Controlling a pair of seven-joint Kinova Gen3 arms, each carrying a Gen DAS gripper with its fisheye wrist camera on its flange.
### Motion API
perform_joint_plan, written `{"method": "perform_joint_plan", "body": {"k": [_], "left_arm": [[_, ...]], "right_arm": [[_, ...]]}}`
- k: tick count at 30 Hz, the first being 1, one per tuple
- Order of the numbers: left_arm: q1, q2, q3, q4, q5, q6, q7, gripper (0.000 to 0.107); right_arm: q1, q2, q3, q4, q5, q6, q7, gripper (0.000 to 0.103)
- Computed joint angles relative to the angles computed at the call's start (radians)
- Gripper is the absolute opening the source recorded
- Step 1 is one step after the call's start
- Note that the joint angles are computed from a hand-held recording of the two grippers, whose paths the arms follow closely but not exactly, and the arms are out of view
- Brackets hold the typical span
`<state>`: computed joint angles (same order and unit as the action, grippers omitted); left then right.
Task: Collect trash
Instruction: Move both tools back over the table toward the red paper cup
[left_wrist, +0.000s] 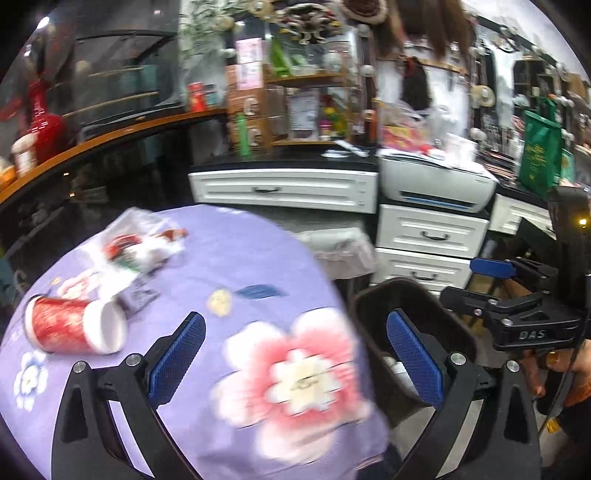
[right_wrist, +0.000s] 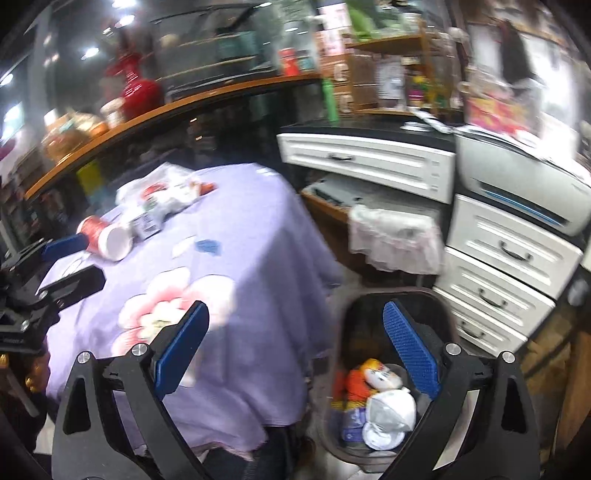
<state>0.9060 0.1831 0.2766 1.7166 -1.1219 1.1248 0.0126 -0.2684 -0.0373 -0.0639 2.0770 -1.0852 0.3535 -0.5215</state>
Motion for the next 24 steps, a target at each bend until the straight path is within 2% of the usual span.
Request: {"method": "perform_joint_plan", "body": {"k": [3, 13, 24], "left_arm": [[0.005, -0.034, 0.003, 0.040, 0.013, 0.061, 0.022, 0.097], [-0.088, -0.200, 0.096, 0.200, 0.111, 0.212, 0.071, 0.097], [-0.242, -0.396, 0.175, 0.351, 0.261, 0.320, 0.093, 0.097]], "right_arm": [[-0.031, 0.021, -0.040, -0.044, 0.090, 0.012, -0.079, 0.094], [-0.087, 0.181, -0.162, -0.291, 0.244, 0.219, -0.194, 0.094], [-0.276, 0.359, -0.252, -0.659, 0.576, 0.396, -0.384, 0.094]]}}
